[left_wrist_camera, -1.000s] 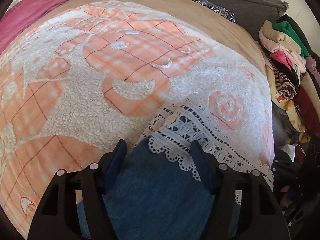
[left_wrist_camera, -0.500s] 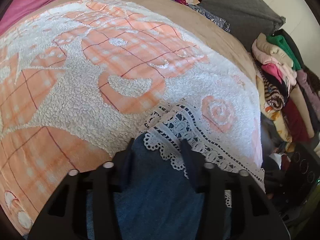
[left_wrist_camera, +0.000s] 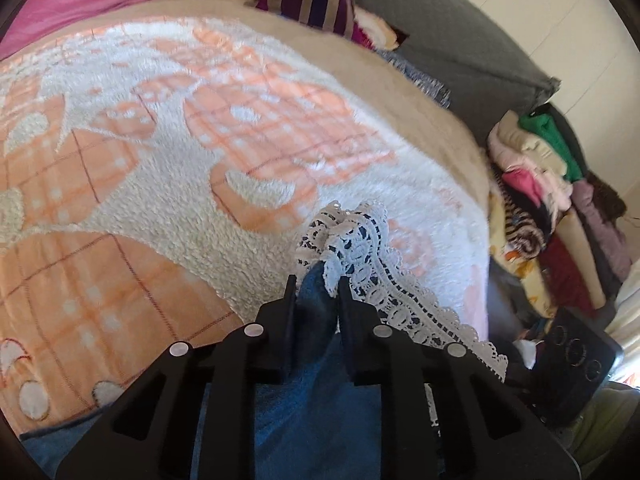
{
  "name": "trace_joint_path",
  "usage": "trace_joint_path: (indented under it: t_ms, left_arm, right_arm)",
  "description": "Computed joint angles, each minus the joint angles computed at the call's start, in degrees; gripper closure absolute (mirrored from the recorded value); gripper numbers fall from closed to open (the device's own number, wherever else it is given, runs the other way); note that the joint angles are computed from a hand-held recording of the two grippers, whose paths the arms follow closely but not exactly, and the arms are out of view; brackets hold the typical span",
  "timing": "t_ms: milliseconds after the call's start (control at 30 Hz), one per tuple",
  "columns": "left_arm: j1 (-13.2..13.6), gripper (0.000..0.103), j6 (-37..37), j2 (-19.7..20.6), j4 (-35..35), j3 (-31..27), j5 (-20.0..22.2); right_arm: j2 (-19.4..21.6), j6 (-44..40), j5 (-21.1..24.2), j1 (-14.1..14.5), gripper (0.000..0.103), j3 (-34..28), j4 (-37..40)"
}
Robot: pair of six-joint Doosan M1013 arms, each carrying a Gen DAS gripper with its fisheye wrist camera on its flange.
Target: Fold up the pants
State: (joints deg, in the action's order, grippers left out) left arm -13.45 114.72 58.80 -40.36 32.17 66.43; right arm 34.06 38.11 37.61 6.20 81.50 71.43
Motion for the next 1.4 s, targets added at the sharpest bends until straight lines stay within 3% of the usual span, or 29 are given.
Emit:
trace_joint_path:
  t_ms: [100,267,500,667,733,833,933,1033,1167,1400]
  left_arm:
    - [1.13,0.085,3.51,-2.23,-4.07,3.42,-1.76]
    - [3.59,0.083,10.82,-6.47,-10.88,10.31,-4.44]
    - [6.96,0.078,11.61,-11.31,-12.98,19.92,-9.14]
    - [9.41,0.071,1.48,-13.23,-11.26,25.64,-13.74]
    - [10.53,0.062,-0.09,-14.67,-13.32,28.86,-16.1]
    - [12.62,0.048,2.65,-16.96,-22.1,34.6,-19.11]
    - [14.36,0.043,4.5,-17.34,-30.56,37.56,-17.34]
    - [14.77,0.038,5.52,-17.07,-31.08,37.28,-14.97]
    - [14.75,0.027,7.9,-16.99,-32.98,37.17,-12.86]
    - [13.78,0.025,0.34,-16.88,-22.45,36.55,-17.81]
  right_arm:
    - [-0.99,-7.81,0.24,0.2,0.079,1.06,6.55]
    - [-1.36,-15.29,5.81,1.12,0.079,-0.28,12.73]
    - [2.39,-10.08,9.79,5.39,0.079,-8.37,1.58]
    - [5.58,-1.72,11.31,8.48,0.078,-12.83,-11.7]
    - [5.64,-1.26,9.89,9.87,0.078,-12.93,-17.4]
    - [5.09,-2.77,6.15,11.94,0.078,-12.5,-24.1]
    - [4.74,-2.99,2.7,14.06,0.077,-12.29,-30.51]
    - [4.96,-2.43,0.7,15.66,0.074,-12.82,-35.42]
    - [5.34,-3.74,2.09,15.77,0.066,-13.01,-34.57]
    - [2.27,-6.43,0.43,14.58,0.056,-8.54,-31.05]
